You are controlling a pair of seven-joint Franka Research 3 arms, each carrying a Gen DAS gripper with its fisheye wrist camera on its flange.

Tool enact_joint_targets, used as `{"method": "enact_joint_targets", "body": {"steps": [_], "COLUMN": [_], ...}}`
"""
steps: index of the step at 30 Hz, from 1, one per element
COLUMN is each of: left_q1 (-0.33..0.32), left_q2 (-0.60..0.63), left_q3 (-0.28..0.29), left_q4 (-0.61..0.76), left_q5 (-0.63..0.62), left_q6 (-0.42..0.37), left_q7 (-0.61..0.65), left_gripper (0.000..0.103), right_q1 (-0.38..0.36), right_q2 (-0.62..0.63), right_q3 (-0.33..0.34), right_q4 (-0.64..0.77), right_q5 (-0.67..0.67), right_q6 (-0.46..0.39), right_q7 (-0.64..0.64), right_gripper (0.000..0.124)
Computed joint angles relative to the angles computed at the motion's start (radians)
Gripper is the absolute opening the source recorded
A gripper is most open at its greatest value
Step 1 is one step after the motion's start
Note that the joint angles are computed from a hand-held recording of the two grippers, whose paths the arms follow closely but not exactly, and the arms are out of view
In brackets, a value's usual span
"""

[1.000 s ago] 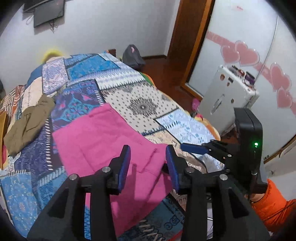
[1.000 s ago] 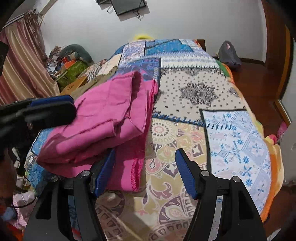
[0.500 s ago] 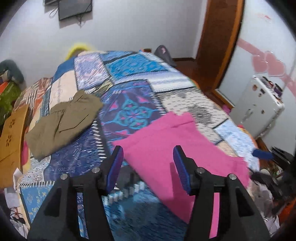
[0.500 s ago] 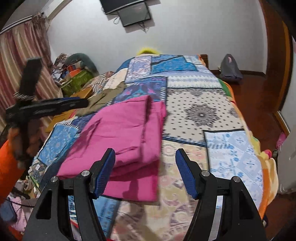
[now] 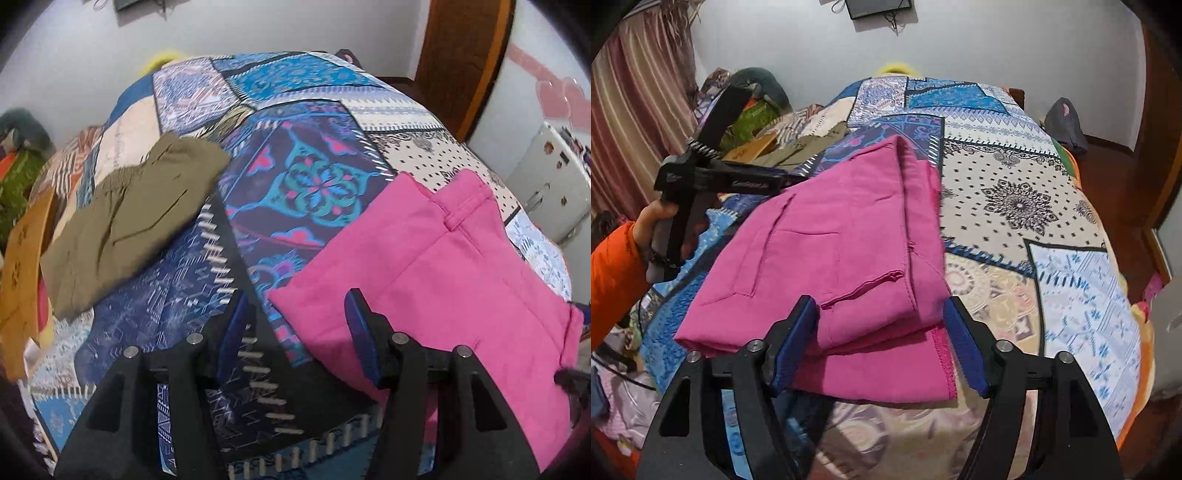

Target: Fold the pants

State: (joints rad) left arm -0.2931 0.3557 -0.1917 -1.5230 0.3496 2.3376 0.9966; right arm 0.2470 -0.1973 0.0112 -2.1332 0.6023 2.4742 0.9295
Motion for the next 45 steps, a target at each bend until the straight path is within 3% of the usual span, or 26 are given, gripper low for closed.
{"method": "enact_joint_targets", "body": {"steps": [5,10,15,20,24,29,33,39,45], "left_q1": [0.008,0.038,0.034,0.036,0.037,0.034,0.05,0.03,-0.011], "left_q2": [-0.082,-0.152,-0.199,-0.246,-0.252,-0.258,-0.216,-0.069,0.045], "left_q3": [0.005,-0.014,-0.016,-0.017,-0.02,-0.019,-0.026,-0.026,-0.001], "left_q4": [-0.128,-0.223,-0.285,-0.364,-0.368,-0.33,-0.25,-0.054,0.065], "left_q5": [0.022,-0.049,-0.031,-0.006,0.013,0.072,0.001,-0.028,0.003], "left_q6": [0.044,0.082,0.099,0.148,0.142,0.111,0.142,0.131,0.028], "left_q7": [-0.043,-0.058,-0.114,-0.206,-0.232,-0.249,-0.149,-0.069,-0.051], "left_gripper": [0.054,0.054,0.054,0.054,0.054,0.046,0.014,0.013,0.014], "right_q1": [-0.019,-0.041,-0.065,-0.068,-0.061,-0.071,-0.086,-0.064,-0.037], "right_q2": [0.088,0.21,0.343,0.442,0.507,0.482,0.419,0.393,0.424], "right_q3": [-0.01,0.002,0.015,0.036,0.047,0.063,0.079,0.085,0.08], "right_q4": [0.093,0.216,0.372,0.479,0.56,0.555,0.511,0.5,0.498], "right_q5": [-0.014,-0.066,-0.076,-0.106,-0.142,-0.127,-0.033,0.027,-0.015], "right_q6": [-0.034,-0.033,-0.079,-0.076,-0.082,-0.058,-0.051,-0.113,-0.144], "right_q7": [-0.015,-0.024,-0.02,0.009,0.037,0.021,-0.045,-0.102,-0.076], "right_gripper": [0.067,0.067,0.067,0.067,0.067,0.066,0.054,0.044,0.043]}}
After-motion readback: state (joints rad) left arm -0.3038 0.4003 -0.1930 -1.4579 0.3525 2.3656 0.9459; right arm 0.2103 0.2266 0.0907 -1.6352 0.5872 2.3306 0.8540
